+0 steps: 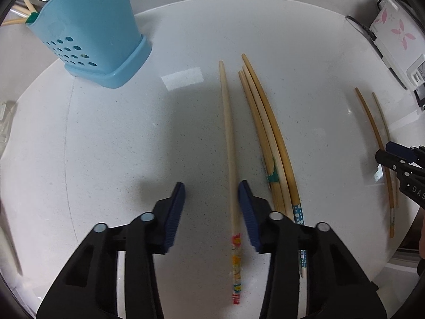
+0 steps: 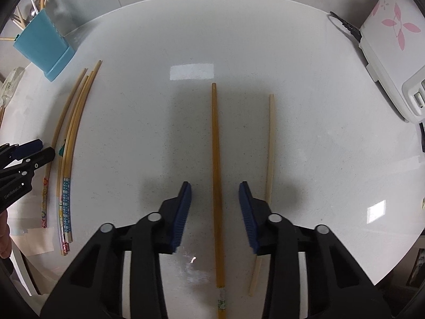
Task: Organize utensils
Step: 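Close the left tool on a printed-tip chopstick while the right tool closes on a plain chopstick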
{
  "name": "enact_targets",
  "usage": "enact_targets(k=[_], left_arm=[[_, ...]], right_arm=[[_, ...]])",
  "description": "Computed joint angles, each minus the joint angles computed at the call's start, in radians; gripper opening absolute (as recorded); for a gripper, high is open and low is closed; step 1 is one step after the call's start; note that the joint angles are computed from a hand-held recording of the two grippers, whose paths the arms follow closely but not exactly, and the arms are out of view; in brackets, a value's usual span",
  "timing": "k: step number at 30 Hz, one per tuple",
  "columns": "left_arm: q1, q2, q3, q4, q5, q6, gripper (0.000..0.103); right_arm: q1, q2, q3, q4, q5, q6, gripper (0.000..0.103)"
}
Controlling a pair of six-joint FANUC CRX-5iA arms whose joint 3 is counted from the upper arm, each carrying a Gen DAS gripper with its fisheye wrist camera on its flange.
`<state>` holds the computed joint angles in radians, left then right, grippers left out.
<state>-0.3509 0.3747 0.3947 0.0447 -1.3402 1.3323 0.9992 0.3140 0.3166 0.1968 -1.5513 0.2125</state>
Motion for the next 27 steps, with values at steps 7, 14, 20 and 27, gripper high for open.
enact_targets(k=[7,14,20,27], left_arm=[[-0.014,0.011,0.019,-0.006,-0.018,0.005,0.006],[-0.009,0.040,0.062,0.006,-0.047,0.012,0.006],[0.009,0.039,0.055,0.015,-0.043,-0.006,0.006],[0.011,0.029,0.061,0.017,-0.050,0.003,0.006]], right_arm=[[-0.013,0.026,0.046,-0.028,-0.019,0.029,0.009],[-0.030,0.052,0.092,-0.054,-0.049,0.009,0.006],[-0.039,0.061,0.106,-0.059,-0.055,0.004,0.006],[-0.048,0.063,0.117,-0.067,-0.062,-0.007,0.006]])
